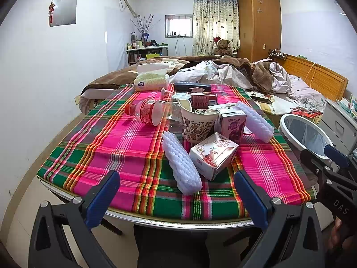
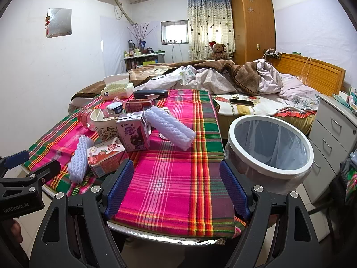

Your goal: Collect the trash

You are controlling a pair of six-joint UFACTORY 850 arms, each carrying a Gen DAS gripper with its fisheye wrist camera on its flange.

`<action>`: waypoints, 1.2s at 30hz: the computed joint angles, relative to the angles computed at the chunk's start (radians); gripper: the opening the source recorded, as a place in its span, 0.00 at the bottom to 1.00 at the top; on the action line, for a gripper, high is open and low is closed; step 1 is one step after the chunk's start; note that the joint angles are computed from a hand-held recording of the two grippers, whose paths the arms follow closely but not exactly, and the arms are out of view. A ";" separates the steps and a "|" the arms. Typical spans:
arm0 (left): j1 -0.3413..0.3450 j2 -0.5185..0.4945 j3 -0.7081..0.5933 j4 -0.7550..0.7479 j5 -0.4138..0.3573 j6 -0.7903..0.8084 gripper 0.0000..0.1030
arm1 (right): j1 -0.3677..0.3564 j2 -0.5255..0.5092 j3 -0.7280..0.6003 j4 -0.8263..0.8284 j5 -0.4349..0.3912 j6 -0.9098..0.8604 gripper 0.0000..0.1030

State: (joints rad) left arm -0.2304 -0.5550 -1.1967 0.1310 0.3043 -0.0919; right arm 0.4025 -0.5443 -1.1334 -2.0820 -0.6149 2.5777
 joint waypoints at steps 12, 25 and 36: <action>0.006 -0.004 -0.003 0.029 -0.001 -0.026 1.00 | 0.001 0.000 0.000 0.001 -0.002 -0.001 0.79; 0.006 -0.007 -0.011 0.034 -0.013 -0.031 1.00 | -0.003 0.000 -0.005 0.008 -0.002 -0.016 0.79; 0.010 -0.023 -0.032 0.060 -0.030 -0.056 1.00 | -0.007 -0.005 -0.014 0.014 0.004 -0.028 0.78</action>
State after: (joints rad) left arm -0.2206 -0.5785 -1.2291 0.1909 0.2742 -0.1478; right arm 0.3955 -0.5497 -1.1474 -2.0680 -0.6111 2.5498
